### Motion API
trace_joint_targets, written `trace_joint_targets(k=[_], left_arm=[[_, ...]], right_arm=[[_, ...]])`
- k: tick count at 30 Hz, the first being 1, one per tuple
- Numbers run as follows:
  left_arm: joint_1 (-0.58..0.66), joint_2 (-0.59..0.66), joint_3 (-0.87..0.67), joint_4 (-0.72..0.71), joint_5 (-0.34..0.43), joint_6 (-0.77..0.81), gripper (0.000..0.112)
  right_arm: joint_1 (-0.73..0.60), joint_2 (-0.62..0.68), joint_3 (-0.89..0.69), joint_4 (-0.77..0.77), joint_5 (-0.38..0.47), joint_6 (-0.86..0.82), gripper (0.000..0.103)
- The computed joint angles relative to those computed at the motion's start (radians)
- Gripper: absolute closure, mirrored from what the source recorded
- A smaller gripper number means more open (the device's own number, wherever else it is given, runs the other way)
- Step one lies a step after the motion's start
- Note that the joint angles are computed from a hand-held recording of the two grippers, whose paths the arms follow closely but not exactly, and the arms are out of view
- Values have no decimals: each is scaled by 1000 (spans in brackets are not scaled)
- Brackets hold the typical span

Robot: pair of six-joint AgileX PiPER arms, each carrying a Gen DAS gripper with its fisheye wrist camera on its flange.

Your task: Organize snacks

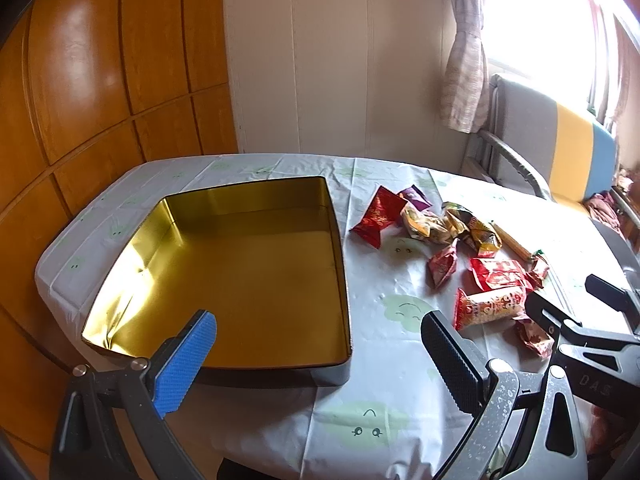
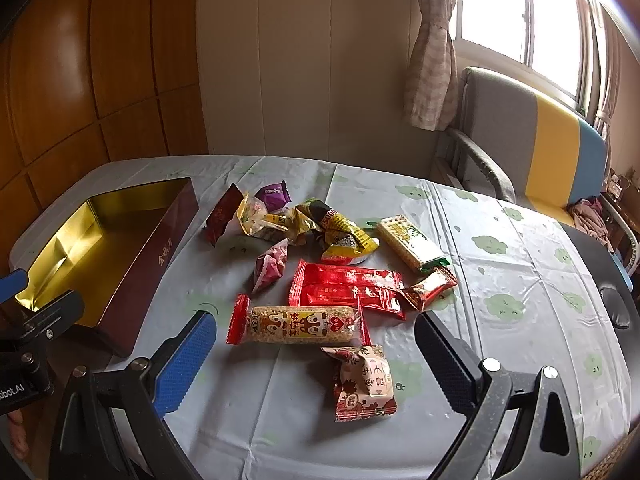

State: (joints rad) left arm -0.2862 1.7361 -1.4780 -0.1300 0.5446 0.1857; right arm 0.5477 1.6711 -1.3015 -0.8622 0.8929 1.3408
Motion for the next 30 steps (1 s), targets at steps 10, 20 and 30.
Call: trace_joint_targets(k=[10,20,30], left_arm=[[-15,-4,3,29,0,-2,10],[-25,-7,5,21,6,21,10],[-36,-1,0,16,20,46,10]], right_arm=[[-20,-26,31,-6,-12,10,2],[-40,-46,53,-2,-26,-10,2],[-200,-119,76,165,-126,-284,2]])
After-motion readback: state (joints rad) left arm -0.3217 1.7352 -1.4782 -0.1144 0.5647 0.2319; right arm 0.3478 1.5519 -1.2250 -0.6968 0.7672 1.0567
